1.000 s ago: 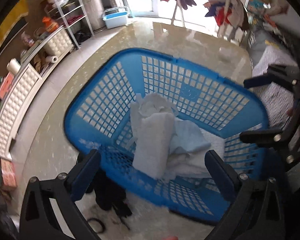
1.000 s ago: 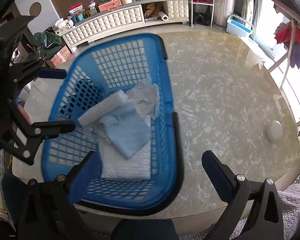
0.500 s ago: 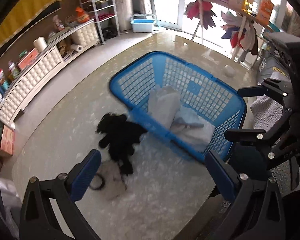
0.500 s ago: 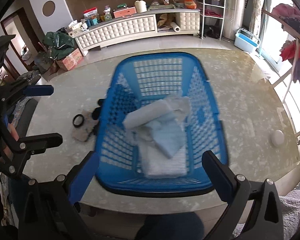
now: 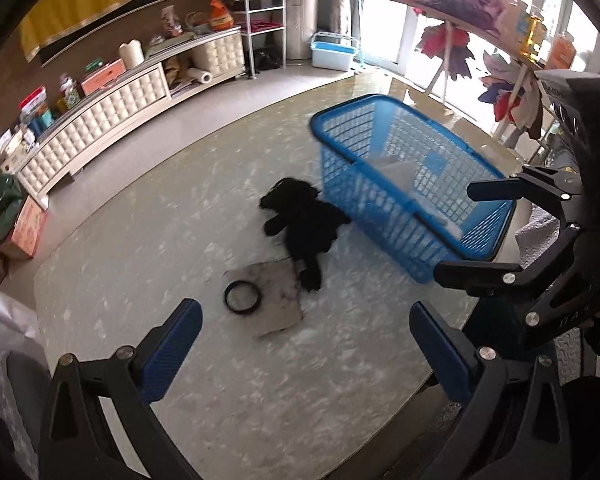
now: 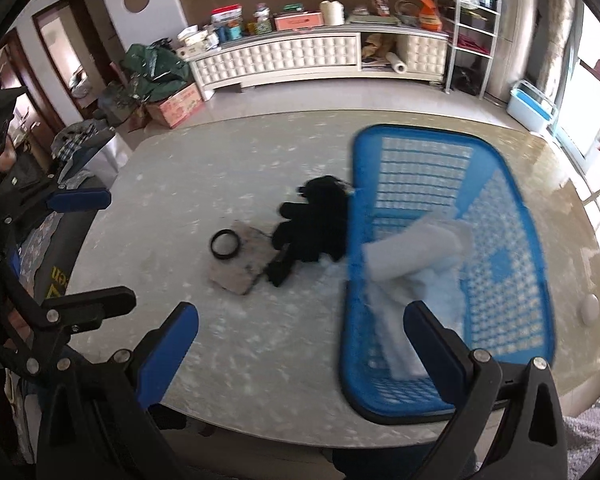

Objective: Organize soft objects
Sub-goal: 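Move the right tool down to the black rubber ring on the table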

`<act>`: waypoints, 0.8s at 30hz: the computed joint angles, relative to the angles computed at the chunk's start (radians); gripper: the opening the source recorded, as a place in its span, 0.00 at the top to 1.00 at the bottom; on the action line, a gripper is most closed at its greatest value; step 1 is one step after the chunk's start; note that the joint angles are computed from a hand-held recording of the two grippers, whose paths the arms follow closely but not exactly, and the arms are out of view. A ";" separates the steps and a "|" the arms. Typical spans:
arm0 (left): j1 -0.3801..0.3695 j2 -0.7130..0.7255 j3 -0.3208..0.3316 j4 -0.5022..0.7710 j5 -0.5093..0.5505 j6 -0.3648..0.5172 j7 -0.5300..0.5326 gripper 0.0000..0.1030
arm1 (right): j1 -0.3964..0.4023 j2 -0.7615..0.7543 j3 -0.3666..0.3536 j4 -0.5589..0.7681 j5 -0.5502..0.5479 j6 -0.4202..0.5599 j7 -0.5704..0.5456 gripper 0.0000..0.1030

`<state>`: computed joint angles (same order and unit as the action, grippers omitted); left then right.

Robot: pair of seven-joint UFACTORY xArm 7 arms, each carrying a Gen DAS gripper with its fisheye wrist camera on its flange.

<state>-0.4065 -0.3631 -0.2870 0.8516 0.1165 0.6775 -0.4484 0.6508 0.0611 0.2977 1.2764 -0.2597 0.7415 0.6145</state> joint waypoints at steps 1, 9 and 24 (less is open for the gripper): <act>-0.001 -0.015 0.008 -0.018 -0.006 -0.003 0.005 0.00 | 0.003 0.015 0.003 0.014 -0.002 0.002 -0.008 0.00; 0.030 -0.112 0.044 -0.147 -0.038 -0.021 0.020 0.00 | 0.060 0.169 -0.009 0.154 -0.003 0.020 -0.074 0.00; 0.095 -0.138 0.110 -0.310 -0.085 -0.099 0.086 0.00 | 0.180 0.499 -0.076 0.476 0.028 0.103 -0.174 0.12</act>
